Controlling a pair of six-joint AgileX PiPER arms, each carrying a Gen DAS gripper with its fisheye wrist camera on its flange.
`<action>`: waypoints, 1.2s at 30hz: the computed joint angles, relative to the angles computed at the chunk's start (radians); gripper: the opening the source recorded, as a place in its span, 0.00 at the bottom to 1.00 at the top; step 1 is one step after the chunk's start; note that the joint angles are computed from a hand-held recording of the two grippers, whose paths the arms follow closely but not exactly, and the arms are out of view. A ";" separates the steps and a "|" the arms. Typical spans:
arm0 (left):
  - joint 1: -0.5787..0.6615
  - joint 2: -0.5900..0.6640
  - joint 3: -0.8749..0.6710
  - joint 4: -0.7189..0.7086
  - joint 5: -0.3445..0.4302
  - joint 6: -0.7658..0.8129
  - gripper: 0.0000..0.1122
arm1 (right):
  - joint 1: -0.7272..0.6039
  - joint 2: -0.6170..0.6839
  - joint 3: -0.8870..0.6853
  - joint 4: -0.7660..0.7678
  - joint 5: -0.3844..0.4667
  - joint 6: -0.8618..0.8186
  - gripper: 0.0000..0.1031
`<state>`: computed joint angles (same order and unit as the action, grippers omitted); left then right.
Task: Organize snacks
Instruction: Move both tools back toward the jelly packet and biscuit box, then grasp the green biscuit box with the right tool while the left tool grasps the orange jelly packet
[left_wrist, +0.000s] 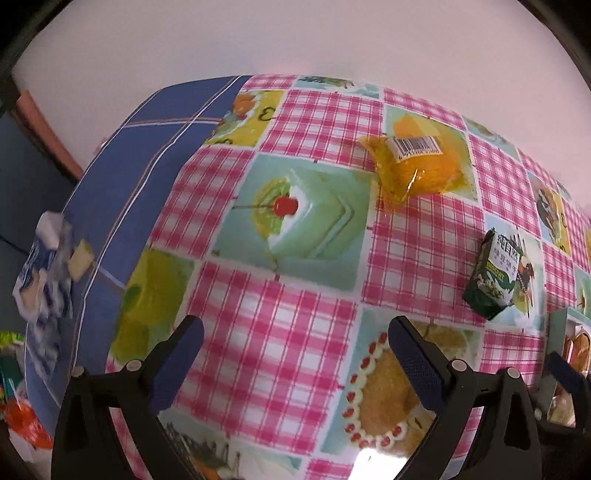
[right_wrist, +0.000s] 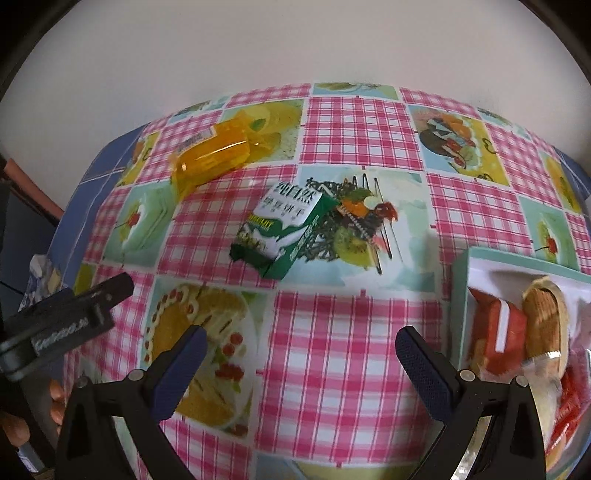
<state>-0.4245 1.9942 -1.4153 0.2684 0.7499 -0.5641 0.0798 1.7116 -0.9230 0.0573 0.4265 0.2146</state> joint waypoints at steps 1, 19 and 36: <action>0.009 0.008 -0.010 -0.012 -0.003 0.018 0.89 | -0.004 0.017 -0.017 -0.005 0.001 0.009 1.00; 0.072 0.144 -0.185 -0.125 -0.008 0.206 0.89 | 0.034 0.302 -0.384 -0.225 0.131 0.251 1.00; 0.088 0.225 -0.273 -0.168 0.017 0.292 0.89 | 0.023 0.403 -0.522 -0.298 0.191 0.263 0.78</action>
